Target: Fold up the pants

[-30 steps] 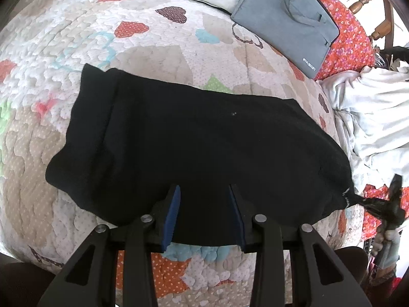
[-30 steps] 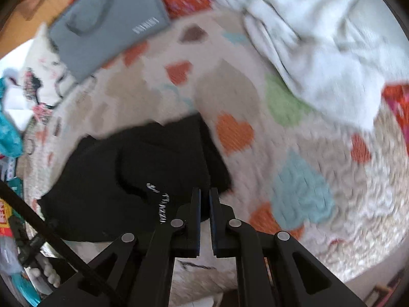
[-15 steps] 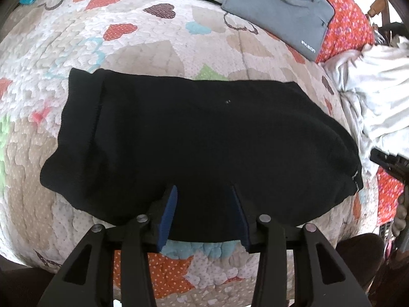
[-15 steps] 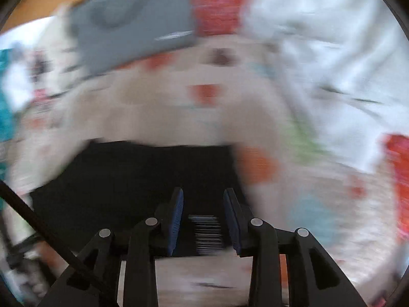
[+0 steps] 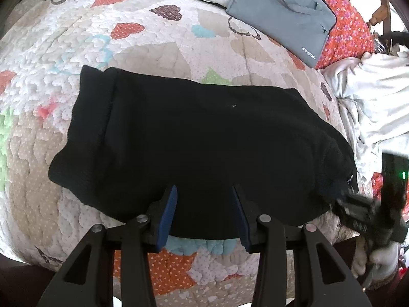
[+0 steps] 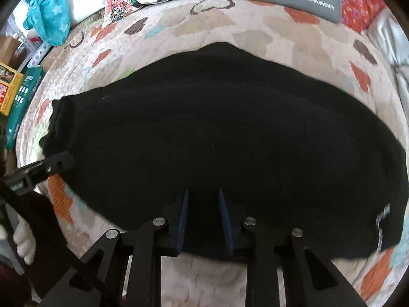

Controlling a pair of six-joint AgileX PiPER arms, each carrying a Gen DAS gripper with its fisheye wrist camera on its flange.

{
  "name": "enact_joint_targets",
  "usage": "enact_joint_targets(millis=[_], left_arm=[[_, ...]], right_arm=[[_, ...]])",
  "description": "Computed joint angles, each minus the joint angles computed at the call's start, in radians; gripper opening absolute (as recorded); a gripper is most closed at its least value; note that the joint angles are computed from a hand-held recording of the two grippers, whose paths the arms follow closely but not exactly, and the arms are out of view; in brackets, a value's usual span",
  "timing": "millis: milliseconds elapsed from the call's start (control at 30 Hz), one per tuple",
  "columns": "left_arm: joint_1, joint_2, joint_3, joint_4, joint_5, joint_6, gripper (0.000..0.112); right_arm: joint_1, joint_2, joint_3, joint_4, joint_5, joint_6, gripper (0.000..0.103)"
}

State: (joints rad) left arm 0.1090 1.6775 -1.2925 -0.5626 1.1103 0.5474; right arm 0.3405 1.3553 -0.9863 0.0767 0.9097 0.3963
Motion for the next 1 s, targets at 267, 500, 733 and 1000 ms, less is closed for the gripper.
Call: enact_joint_targets(millis=[267, 500, 733, 1000], left_arm=[[-0.001, 0.001, -0.007, -0.011, 0.016, -0.007, 0.042], [0.07, -0.029, 0.01, -0.091, -0.002, 0.048, 0.042], [0.134, 0.047, -0.033, -0.047, 0.021, -0.017, 0.044], [0.128, 0.035, -0.03, -0.065, 0.001, 0.043, 0.044]], right_arm=[[-0.121, -0.108, 0.09, 0.204, 0.174, -0.137, 0.026], [-0.154, -0.058, -0.123, 0.127, 0.057, -0.136, 0.029], [-0.205, 0.355, -0.491, 0.154, -0.02, -0.169, 0.034], [-0.191, 0.699, -0.883, -0.011, 0.096, -0.012, 0.034]])
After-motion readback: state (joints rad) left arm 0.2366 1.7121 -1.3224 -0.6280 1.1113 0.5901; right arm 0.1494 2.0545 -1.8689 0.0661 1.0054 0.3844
